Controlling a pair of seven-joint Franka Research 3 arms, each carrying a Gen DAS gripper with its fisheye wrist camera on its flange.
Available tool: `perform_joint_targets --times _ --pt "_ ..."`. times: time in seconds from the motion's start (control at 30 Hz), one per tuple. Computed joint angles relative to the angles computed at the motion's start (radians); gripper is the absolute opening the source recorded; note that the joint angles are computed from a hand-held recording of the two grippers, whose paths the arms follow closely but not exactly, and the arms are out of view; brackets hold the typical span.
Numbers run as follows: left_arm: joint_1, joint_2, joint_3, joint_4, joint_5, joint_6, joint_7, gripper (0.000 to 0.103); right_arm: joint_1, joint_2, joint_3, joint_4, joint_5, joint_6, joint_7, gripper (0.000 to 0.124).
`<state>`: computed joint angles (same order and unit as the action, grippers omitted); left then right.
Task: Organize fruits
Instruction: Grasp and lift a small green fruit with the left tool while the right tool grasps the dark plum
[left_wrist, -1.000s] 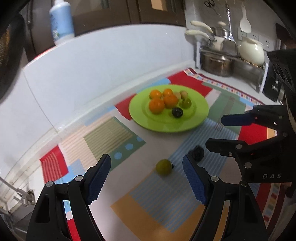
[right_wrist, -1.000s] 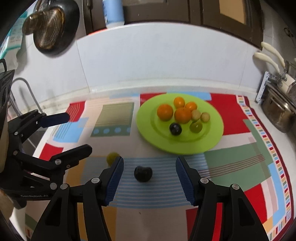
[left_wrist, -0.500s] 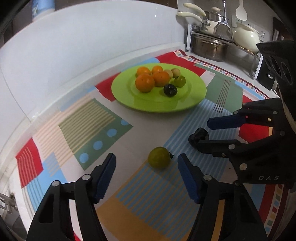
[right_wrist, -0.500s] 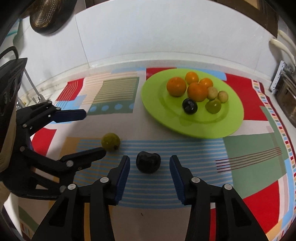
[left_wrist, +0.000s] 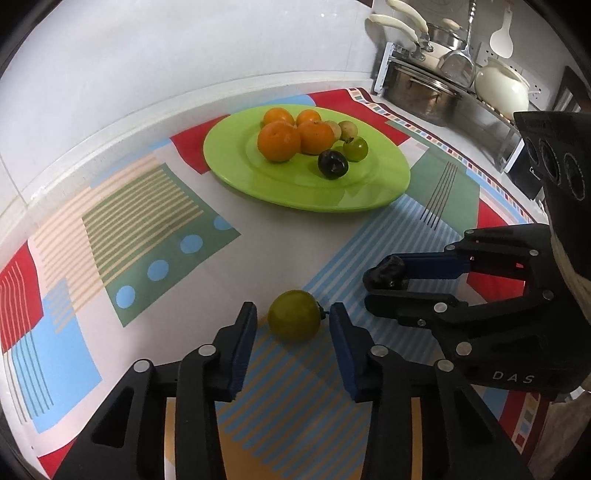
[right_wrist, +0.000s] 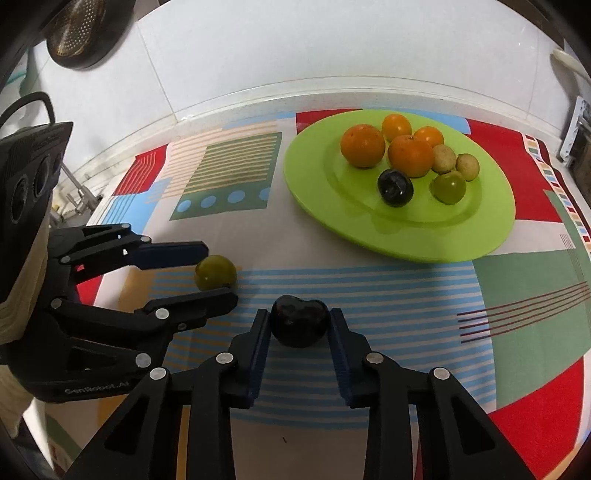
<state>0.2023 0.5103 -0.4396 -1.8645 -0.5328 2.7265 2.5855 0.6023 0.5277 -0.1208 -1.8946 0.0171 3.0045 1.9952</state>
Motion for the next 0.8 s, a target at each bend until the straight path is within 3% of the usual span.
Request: perform_joint_targets --times 0.1,0.4,0.57,0.8 --pt "-0.002 -0.002 -0.001 -0.004 0.0 0.006 -0.006 0.033 -0.007 -0.003 0.007 -0.005 0.006 0.005 -0.007 0.033" --pt "0.002 -0.046 -0.012 -0.057 -0.017 0.063 -0.017 0.033 0.033 -0.031 -0.034 -0.042 -0.01 0.027 0.021 0.032" --pt "0.015 -0.091 -0.034 -0.107 -0.046 0.116 0.001 0.033 0.077 -0.062 -0.082 -0.084 -0.035 0.053 0.062 0.032" --pt "0.023 -0.141 -0.061 -0.153 -0.123 0.155 0.031 0.033 0.186 -0.114 -0.203 -0.151 -0.103 0.092 0.148 0.032"
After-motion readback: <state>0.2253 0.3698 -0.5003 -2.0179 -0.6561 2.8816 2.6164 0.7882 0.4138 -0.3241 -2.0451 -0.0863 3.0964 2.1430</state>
